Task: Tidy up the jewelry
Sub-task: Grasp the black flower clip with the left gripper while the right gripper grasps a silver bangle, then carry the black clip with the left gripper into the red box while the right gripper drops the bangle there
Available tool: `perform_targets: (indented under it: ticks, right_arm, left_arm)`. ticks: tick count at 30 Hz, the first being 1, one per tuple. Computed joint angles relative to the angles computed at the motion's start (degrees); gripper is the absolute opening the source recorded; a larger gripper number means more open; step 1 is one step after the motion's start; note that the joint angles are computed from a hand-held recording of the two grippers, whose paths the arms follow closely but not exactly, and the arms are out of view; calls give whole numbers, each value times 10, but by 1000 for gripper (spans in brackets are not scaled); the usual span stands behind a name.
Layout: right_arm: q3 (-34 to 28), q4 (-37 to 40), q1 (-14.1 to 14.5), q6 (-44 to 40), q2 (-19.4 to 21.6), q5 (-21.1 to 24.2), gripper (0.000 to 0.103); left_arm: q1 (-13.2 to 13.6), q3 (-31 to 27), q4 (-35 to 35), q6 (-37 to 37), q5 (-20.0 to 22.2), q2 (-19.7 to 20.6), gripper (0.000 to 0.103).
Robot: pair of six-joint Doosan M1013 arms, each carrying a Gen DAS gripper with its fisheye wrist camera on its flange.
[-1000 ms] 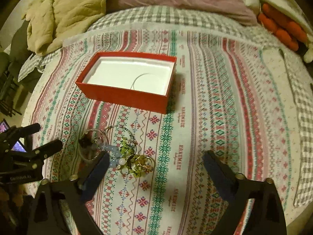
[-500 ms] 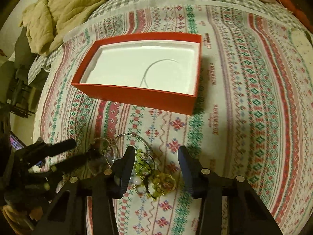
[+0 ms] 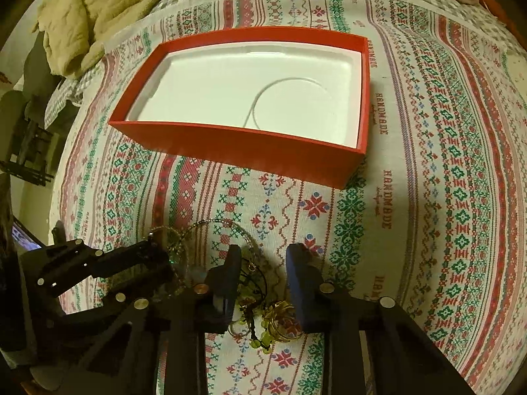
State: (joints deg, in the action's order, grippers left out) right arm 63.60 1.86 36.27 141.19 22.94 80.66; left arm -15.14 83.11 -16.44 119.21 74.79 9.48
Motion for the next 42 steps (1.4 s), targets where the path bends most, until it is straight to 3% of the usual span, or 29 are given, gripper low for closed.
perform_targets:
  ticks: [1, 10, 13, 16, 28, 30, 36, 38, 42]
  right_arm:
    - [1, 0, 0, -1, 0, -2, 24]
    - [-9, -7, 1, -11, 11, -13, 22]
    - [-14, -10, 2, -15, 16, -12, 10]
    - [-19, -12, 2, -16, 19, -16, 6]
    - [-11, -51, 10, -15, -11, -56, 5]
    - [-4, -60, 11, -11, -15, -69, 7]
    - [-12, -46, 9, -30, -3, -36, 27]
    - [-17, -45, 11, -38, 3, -24, 68]
    - [-20, -67, 15, -39, 6, -30, 69]
  left_arm:
    - [5, -1, -3, 2, 1, 0, 14]
    - [22, -4, -20, 3, -3, -4, 14]
    - [28, -6, -30, 8, -3, -5, 14]
    - [32, -11, -39, 9, -4, -6, 14]
    - [46, -18, -55, -7, -13, -11, 14]
    - [44, -17, -49, -12, -17, -12, 14]
    - [29, -11, -17, -30, -25, -12, 14]
    - [28, -10, -14, -32, -23, -11, 14]
    - [29, -11, -12, -33, -22, -10, 14]
